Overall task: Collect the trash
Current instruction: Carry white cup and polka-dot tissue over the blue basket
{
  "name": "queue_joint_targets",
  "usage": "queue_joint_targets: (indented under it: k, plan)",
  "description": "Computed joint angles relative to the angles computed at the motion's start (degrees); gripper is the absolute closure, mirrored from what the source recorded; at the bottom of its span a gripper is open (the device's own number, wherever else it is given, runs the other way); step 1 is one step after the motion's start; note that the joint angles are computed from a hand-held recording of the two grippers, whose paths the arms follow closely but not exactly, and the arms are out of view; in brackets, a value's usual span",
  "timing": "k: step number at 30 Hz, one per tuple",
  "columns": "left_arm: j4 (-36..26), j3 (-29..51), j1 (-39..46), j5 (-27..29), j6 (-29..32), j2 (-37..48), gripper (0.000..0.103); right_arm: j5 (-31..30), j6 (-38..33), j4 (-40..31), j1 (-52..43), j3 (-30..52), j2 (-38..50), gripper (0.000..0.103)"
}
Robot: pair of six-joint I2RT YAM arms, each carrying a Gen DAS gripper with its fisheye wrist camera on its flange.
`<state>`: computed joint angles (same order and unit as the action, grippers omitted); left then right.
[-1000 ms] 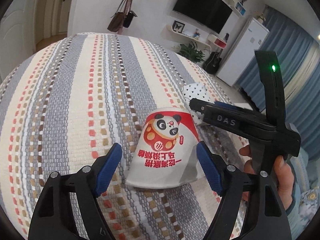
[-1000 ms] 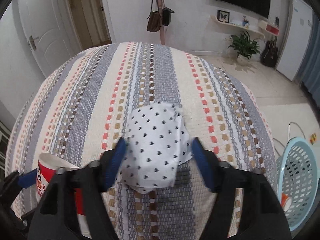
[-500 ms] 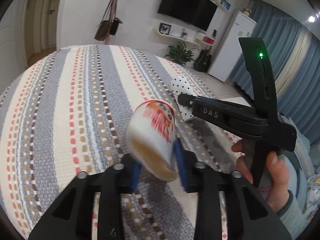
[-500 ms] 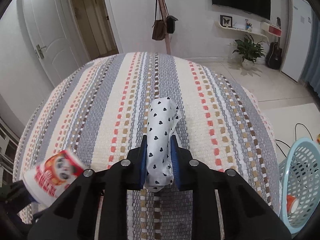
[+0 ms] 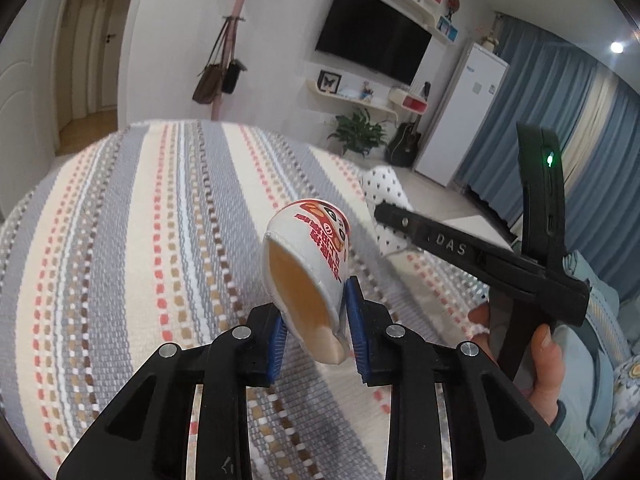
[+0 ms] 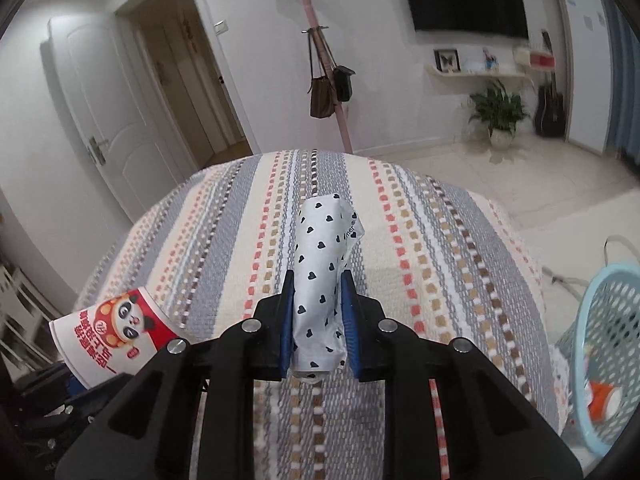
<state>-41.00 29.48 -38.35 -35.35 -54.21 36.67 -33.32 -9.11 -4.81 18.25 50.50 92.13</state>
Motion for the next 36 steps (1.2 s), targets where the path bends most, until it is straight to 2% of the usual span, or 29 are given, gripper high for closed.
queue_joint_targets:
  k: [5,8,12,17,21,28,31,36]
  plan:
    - [-0.3,5.4,-4.8,-4.1,-0.8,4.9,0.077,-2.2,-1.3,-2.6,-5.1,-0.9,-5.9,0.084]
    - [3.3,9.1,-5.9,-4.4,1.3,10.5,0.077,-7.0,-3.0,-9.3,-11.1,2.1,-7.4,0.084]
    - [9.0,15.3,-7.4,-4.5,6.2,19.6,0.077,-10.3,-6.7,-14.3,-19.8,4.1,-9.9,0.084]
    - [16.1,23.1,-7.8,-2.5,12.2,31.2,0.077,-10.5,-9.8,-13.9,-29.7,5.3,-10.1,0.084]
    - [21.2,29.1,-7.7,0.7,16.2,40.6,0.077,-14.4,-11.7,-13.8,-36.8,7.7,-5.0,0.084]
    - [27.2,38.6,-5.3,9.0,19.4,55.8,0.077,-12.4,-10.1,-11.9,-44.0,14.1,6.2,0.084]
    - [27.8,42.3,-4.8,10.1,21.7,61.7,0.077,-12.1,-9.6,-11.4,-46.3,16.1,10.5,0.084]
    - [28.1,47.8,-3.1,15.4,22.2,69.6,0.077,-7.7,-8.9,-11.9,-47.2,20.2,18.2,0.083]
